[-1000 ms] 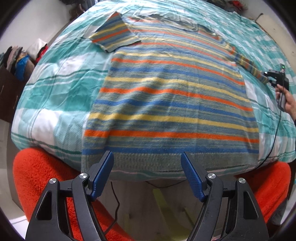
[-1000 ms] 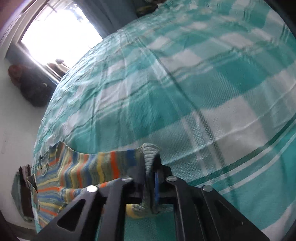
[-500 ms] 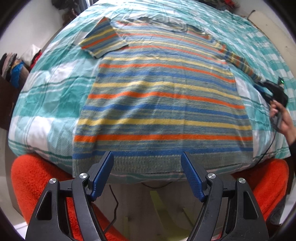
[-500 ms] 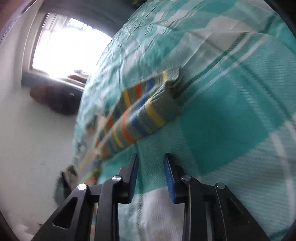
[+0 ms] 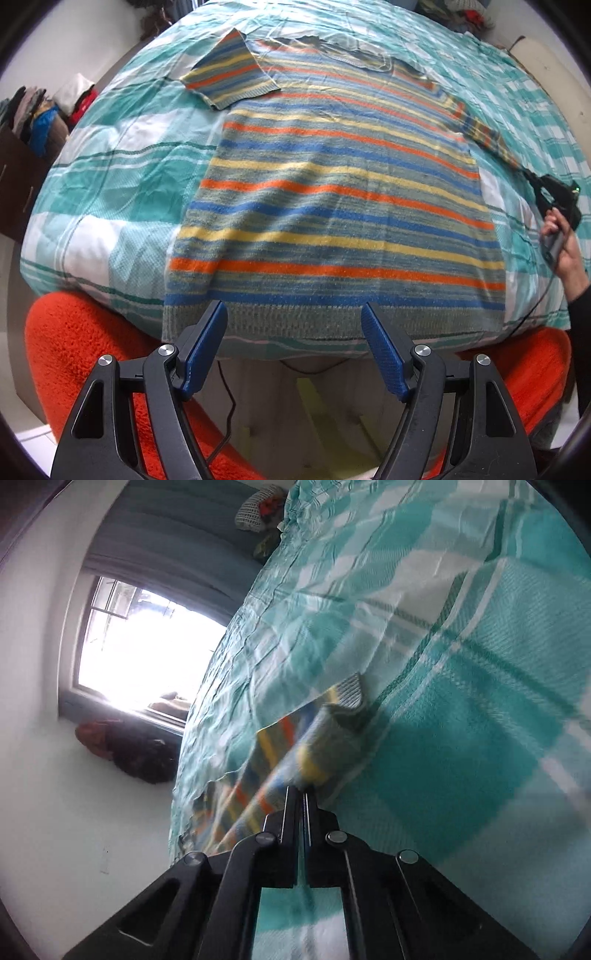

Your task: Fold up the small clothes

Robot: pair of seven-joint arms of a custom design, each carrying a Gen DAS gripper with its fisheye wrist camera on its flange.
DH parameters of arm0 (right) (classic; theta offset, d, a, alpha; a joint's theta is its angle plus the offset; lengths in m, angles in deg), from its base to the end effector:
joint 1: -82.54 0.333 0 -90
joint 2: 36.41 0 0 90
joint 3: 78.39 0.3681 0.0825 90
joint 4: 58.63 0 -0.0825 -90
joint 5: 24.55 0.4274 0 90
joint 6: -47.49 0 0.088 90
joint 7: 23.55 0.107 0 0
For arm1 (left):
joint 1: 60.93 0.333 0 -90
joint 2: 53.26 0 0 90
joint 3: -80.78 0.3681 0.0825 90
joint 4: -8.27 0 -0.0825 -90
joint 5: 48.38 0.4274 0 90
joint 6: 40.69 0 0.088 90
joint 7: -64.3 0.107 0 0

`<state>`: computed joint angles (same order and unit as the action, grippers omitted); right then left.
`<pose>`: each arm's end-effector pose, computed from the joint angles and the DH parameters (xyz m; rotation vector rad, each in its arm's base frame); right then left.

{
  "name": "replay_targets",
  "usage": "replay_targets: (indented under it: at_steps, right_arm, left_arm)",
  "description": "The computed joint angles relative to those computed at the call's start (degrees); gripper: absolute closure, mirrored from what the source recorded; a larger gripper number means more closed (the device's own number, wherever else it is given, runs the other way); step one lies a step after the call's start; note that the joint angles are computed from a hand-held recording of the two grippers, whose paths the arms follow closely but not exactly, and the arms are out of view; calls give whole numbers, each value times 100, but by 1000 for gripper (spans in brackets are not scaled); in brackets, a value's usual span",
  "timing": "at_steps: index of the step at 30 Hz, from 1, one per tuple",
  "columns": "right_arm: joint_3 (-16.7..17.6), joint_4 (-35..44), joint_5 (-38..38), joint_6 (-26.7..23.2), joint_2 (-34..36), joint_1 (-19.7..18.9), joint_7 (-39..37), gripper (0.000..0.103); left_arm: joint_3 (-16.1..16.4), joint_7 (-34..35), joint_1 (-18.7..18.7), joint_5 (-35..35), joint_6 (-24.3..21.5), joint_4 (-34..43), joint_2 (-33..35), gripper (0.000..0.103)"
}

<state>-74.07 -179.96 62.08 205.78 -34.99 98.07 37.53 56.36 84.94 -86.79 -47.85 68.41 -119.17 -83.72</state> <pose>0.5863 0.1666 0.4678 -1.1281 1.8074 0.2808 0.2546 -0.3625 0.6124 -2.4305 1.6719 -0.3216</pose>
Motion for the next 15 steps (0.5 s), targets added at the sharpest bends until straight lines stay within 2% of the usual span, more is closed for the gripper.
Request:
replay_targets:
  at_steps: [2,3,5,6,7,8,9,10,12,14,15]
  right_arm:
    - [-17,-210,-910,-17,-238,1,822,102]
    - [-45,-309,-1493,-133,-333,-13,1336,102]
    - [-88,-312,-2330,-431,-286,-26,1873,100]
    - [-84,-405,-2730,-402,-352,-21,2132,94]
    - [67,-428,-2998,-296,-347,-169,2333,89]
    - [18,-506,-2864,-177,-391,-139,2313,69]
    - [-185,-577,-2328,-28,-432,35,2056,60]
    - [-188,-599,-1886,81,-441,21,1794,60]
    - [-233,-520,-1575,108,-381,3,1506,60]
    - [-201,-318,-1864,144,-186,-20,1434,60]
    - [-207,-128,-2043,-171,-1,-60,1369,69]
  left_arm:
    - [26,60,-21,-34,43,-12,17,26]
    - [31,98,-30,-44,69,-5,46,26]
    - [15,138,-26,-11,47,41,93,26]
    - [-13,140,-13,50,5,87,113,26]
    - [-36,126,-9,96,-28,107,100,26]
    - [-55,107,-3,134,-51,124,89,26]
    - [-58,92,-7,140,-56,122,75,26]
    - [-47,90,-16,119,-38,108,74,26]
    - [-7,128,-46,38,27,66,100,26]
    - [-10,130,-50,8,47,70,165,26]
    - [-14,127,-50,12,46,76,181,26]
